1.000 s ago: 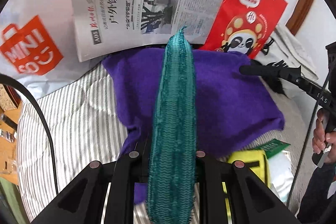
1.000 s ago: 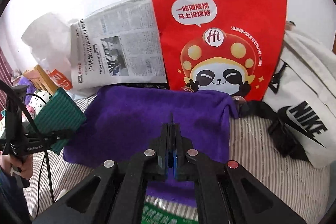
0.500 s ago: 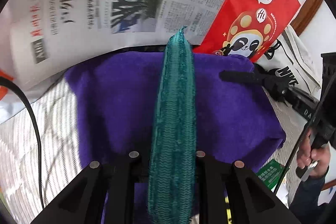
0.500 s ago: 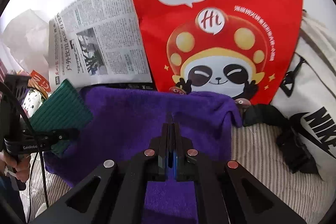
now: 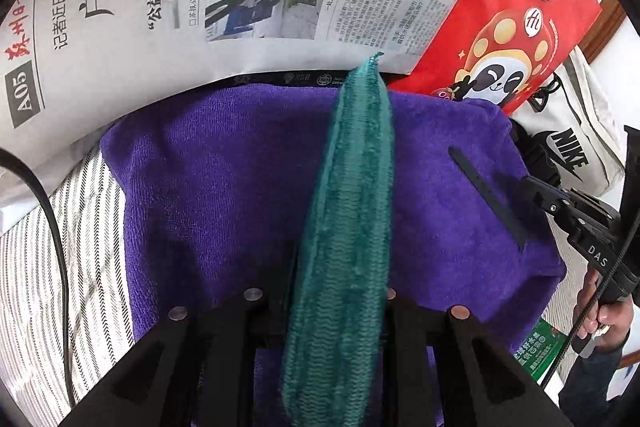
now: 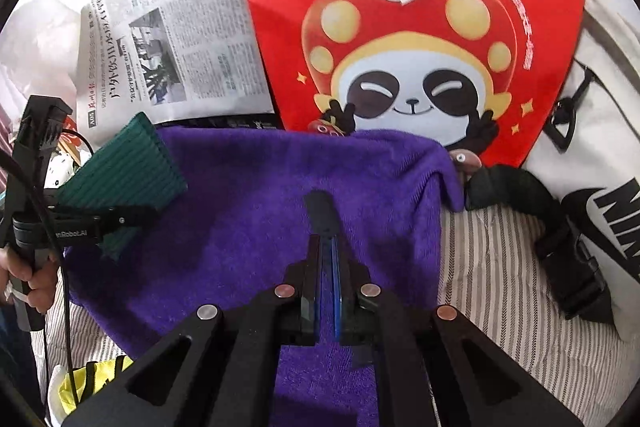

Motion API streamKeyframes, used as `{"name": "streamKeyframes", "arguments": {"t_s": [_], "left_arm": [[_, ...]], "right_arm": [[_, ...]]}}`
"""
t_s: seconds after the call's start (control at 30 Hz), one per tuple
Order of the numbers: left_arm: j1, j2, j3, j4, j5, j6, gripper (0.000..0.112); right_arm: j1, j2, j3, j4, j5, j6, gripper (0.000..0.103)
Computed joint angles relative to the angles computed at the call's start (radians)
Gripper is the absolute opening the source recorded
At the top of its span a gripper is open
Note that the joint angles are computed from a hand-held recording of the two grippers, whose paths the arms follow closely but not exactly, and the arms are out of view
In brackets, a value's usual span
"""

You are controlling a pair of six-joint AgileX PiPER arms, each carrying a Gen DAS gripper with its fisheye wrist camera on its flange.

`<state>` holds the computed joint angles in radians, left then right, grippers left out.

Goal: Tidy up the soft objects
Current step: 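Lower the teal scrub pad onto the purple towel and open the left gripper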

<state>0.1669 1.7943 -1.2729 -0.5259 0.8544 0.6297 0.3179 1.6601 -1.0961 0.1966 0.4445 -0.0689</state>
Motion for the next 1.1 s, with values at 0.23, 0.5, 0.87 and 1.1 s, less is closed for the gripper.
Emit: {"name": "streamKeyframes", "arguments": {"t_s": [0.23,0.5,0.87,1.1], "left_arm": [[-0.005,-0.001,-0.004,0.023,-0.006,-0.002,0.022],[-0.019,-0.032,0.021,0.102,-0.05,-0.045,0.045],[-0.077,-0.122,0.074,0.401,-0.138,-0.253,0.06],[-0.099,-0.174,0.097,0.476,-0.119,-0.306,0.063]], "right_arm": [[0.004,0.008,-0.002,-0.006,0.008,0.004,0.006],[0.014,0.014,-0.032,-0.037,0.037,0.038,0.006],[0.011,-0.017,-0.026,-0.027,0.059,0.006,0.006],[0.026,-0.083,0.03,-0.054,0.068,0.03,0.006]]}}
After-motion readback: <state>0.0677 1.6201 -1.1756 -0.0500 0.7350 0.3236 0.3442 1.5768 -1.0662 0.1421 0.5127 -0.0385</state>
